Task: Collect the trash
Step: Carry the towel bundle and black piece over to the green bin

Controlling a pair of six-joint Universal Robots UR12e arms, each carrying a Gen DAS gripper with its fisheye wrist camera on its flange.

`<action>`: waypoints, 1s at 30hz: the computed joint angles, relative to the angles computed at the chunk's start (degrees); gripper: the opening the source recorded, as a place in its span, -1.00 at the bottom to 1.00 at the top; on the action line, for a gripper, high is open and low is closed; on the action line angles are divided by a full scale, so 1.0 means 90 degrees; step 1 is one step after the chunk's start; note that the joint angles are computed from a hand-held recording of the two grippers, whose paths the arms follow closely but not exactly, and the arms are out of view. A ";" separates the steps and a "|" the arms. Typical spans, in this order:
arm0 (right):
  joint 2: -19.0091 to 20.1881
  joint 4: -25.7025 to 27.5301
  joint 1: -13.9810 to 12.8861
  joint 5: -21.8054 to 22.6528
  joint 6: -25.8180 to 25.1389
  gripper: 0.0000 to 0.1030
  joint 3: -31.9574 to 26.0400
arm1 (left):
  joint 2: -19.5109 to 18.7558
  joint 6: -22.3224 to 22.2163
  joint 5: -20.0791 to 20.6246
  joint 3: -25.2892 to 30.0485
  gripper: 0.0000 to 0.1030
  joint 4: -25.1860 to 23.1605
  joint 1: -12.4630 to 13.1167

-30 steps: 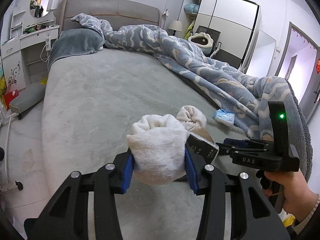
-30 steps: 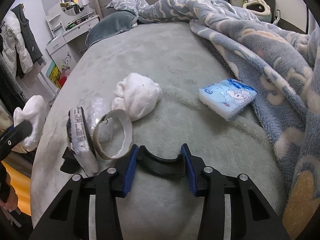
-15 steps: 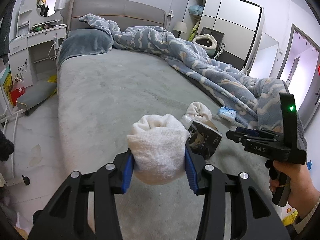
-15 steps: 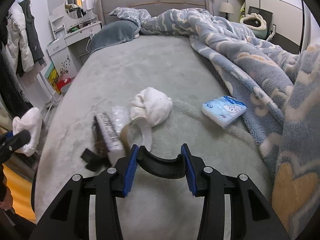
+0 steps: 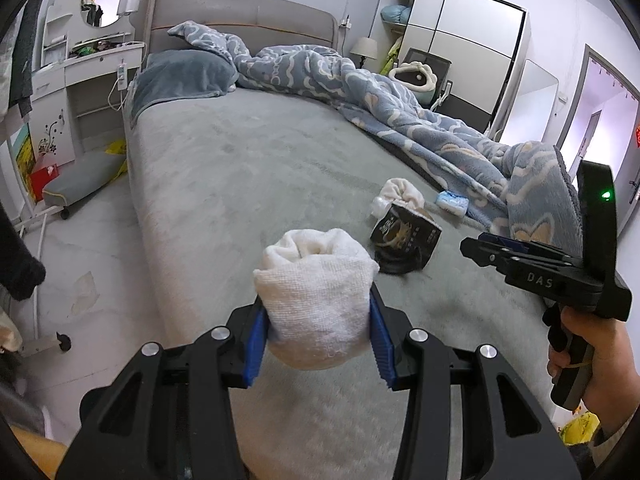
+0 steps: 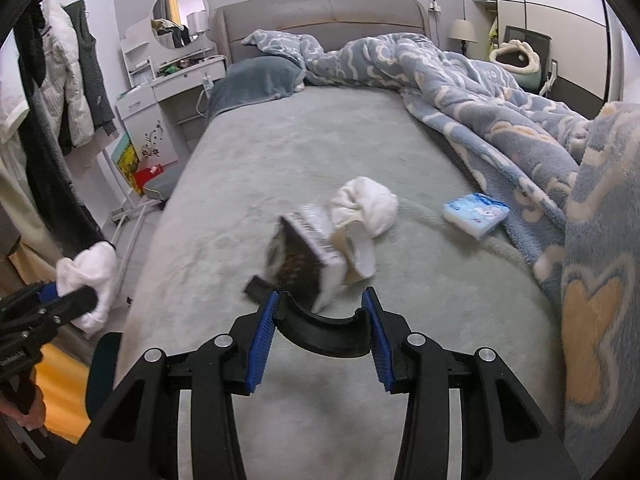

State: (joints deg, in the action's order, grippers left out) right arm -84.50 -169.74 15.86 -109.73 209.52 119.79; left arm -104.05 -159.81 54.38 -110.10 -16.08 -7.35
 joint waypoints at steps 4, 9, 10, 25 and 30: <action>0.0057 -0.0069 0.0162 -0.0007 0.0041 -0.15 -0.0077 | 0.0066 -0.0011 0.0019 -0.0069 -0.07 -0.0094 0.0108; 0.0147 -0.0120 0.0352 0.0010 0.0053 -0.15 -0.0182 | 0.0142 0.0096 0.0070 -0.0159 -0.07 -0.0245 0.0241; 0.0169 -0.0128 0.0389 0.0034 0.0064 -0.15 -0.0204 | 0.0156 0.0137 0.0076 -0.0181 -0.07 -0.0273 0.0270; 0.0594 -0.0191 0.0844 0.0241 -0.0014 -0.15 -0.0693 | 0.0212 0.0500 0.0580 -0.0246 -0.07 -0.1014 0.0641; 0.0805 -0.0162 0.0943 0.0427 -0.0083 -0.15 -0.0943 | 0.0180 0.0604 0.0841 -0.0192 -0.07 -0.1341 0.0755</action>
